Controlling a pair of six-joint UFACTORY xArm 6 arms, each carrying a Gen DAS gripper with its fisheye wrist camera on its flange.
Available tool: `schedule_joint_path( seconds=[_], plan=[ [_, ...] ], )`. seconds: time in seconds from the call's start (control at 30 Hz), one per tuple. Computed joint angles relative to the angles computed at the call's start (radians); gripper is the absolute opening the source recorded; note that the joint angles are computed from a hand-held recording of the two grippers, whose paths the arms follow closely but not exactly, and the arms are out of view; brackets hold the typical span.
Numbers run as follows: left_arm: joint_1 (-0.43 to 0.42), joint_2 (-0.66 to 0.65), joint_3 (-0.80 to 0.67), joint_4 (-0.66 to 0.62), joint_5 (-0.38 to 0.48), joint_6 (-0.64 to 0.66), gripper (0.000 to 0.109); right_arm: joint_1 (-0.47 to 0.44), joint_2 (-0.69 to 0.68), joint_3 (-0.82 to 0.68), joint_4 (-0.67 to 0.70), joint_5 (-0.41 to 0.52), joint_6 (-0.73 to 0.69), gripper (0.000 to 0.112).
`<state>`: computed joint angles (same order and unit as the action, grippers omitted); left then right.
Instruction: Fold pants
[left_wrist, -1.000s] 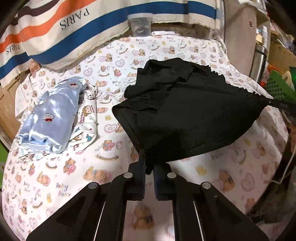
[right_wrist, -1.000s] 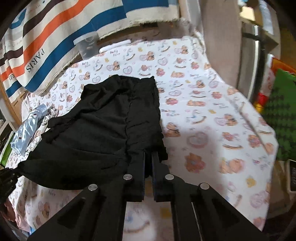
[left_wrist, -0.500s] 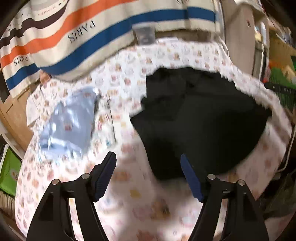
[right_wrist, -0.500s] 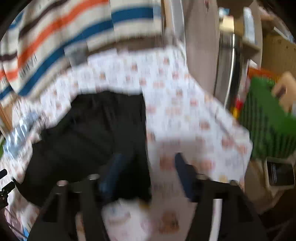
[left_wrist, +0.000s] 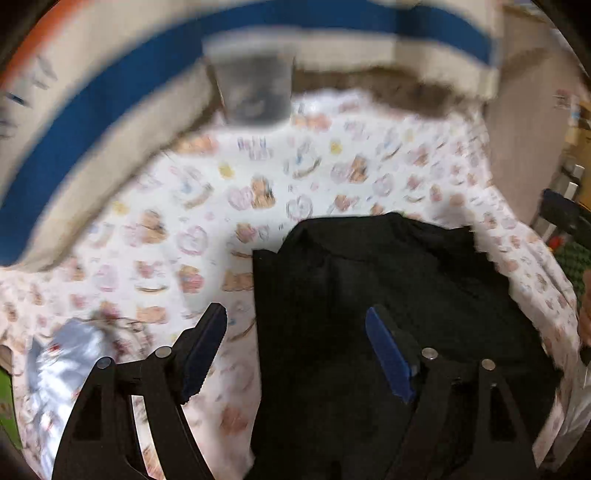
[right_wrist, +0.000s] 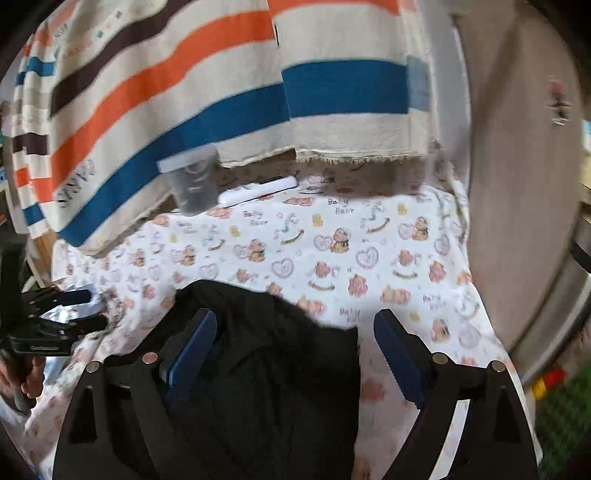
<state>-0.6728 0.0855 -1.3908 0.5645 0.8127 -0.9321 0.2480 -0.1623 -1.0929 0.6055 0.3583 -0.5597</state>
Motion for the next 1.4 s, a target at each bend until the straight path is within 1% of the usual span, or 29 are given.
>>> schedule_joint_path(
  seconds=[0.07,0.13,0.2,0.27,0.33,0.37,0.43,0.47,0.5,0.53,0.57,0.6,0.63,0.67,0.7,0.77,0.83,0.9,0.93,0.97,1.0,1.07,1.1,1.2,1.23,1.27,1.3,1.33,1.4],
  plan=[
    [0.052,0.091,-0.077,-0.171,-0.019,0.095,0.069,-0.005,0.089,-0.077,-0.086,0.025,0.072,0.088],
    [0.090,0.160,-0.126,-0.274,-0.038,0.127,0.057,-0.009,0.164,-0.134,-0.152,0.032,0.122,0.088],
    [0.118,0.197,-0.141,-0.337,-0.072,0.135,0.055,-0.009,0.221,-0.161,-0.189,0.003,0.133,0.087],
    [0.142,0.207,-0.113,-0.400,-0.167,0.149,0.053,-0.008,0.240,-0.151,-0.171,-0.033,0.094,0.085],
    [0.154,0.219,-0.101,-0.445,-0.234,0.176,0.053,-0.010,0.250,-0.150,-0.122,-0.037,0.040,0.085],
    [0.156,0.228,-0.109,-0.446,-0.239,0.183,0.053,-0.012,0.252,-0.151,-0.105,-0.027,0.020,0.085],
    [0.159,0.262,-0.158,-0.398,-0.192,0.154,0.052,-0.016,0.267,-0.161,-0.115,-0.009,0.037,0.083],
    [0.161,0.274,-0.174,-0.381,-0.179,0.137,0.050,-0.019,0.279,-0.174,-0.121,0.013,0.051,0.079],
    [0.164,0.279,-0.174,-0.380,-0.184,0.130,0.035,-0.021,0.287,-0.183,-0.116,0.033,0.049,0.075],
    [0.165,0.283,-0.174,-0.383,-0.188,0.129,0.008,-0.024,0.294,-0.191,-0.110,0.054,0.045,0.073],
    [0.166,0.288,-0.179,-0.377,-0.187,0.123,0.004,-0.026,0.301,-0.196,-0.112,0.066,0.049,0.065],
    [0.167,0.283,-0.170,-0.356,-0.197,0.109,0.004,-0.027,0.310,-0.201,-0.128,0.076,0.065,0.054],
    [0.166,0.274,-0.160,-0.304,-0.207,0.069,0.004,-0.028,0.315,-0.204,-0.143,0.084,0.078,0.048],
    [0.160,0.261,-0.154,-0.209,-0.198,-0.002,0.004,-0.030,0.325,-0.211,-0.155,0.096,0.090,0.035],
    [0.150,0.253,-0.165,-0.118,-0.163,-0.055,0.004,-0.035,0.336,-0.224,-0.164,0.115,0.104,0.028],
    [0.125,0.240,-0.193,0.041,-0.089,-0.131,0.004,-0.044,0.355,-0.243,-0.166,0.135,0.124,0.023],
    [0.105,0.224,-0.213,0.154,-0.036,-0.189,0.004,-0.053,0.369,-0.257,-0.161,0.136,0.137,0.023],
    [0.108,0.225,-0.245,0.172,-0.025,-0.167,0.004,-0.062,0.382,-0.272,-0.151,0.144,0.147,0.023],
    [0.107,0.235,-0.277,0.172,-0.001,-0.146,0.004,-0.068,0.389,-0.284,-0.123,0.163,0.129,0.024],
    [0.107,0.251,-0.318,0.177,0.029,-0.127,0.004,-0.074,0.396,-0.299,-0.101,0.191,0.109,0.032],
    [0.107,0.270,-0.359,0.188,0.056,-0.113,0.004,-0.078,0.401,-0.308,-0.083,0.211,0.094,0.052],
    [0.112,0.311,-0.439,0.211,0.098,-0.082,0.004,-0.077,0.392,-0.292,-0.038,0.190,0.054,0.077],
    [0.113,0.328,-0.468,0.225,0.109,-0.067,0.004,-0.069,0.382,-0.272,-0.036,0.152,0.043,0.077],
    [0.114,0.369,-0.531,0.268,0.157,-0.039,0.009,-0.064,0.379,-0.270,-0.030,0.153,0.010,0.077],
    [0.115,0.362,-0.516,0.275,0.136,-0.035,0.019,-0.061,0.380,-0.271,-0.025,0.159,0.008,0.077],
    [0.114,0.361,-0.509,0.266,0.139,-0.022,0.028,-0.061,0.385,-0.276,-0.019,0.173,0.004,0.077],
    [0.108,0.368,-0.518,0.253,0.175,-0.016,0.055,-0.062,0.393,-0.284,-0.016,0.194,0.006,0.075],
    [0.101,0.366,-0.510,0.252,0.210,-0.033,0.067,-0.064,0.397,-0.288,-0.008,0.211,0.003,0.073],
    [0.096,0.318,-0.420,0.274,0.186,-0.069,0.067,-0.072,0.414,-0.311,0.017,0.264,-0.007,0.059]
  ],
)
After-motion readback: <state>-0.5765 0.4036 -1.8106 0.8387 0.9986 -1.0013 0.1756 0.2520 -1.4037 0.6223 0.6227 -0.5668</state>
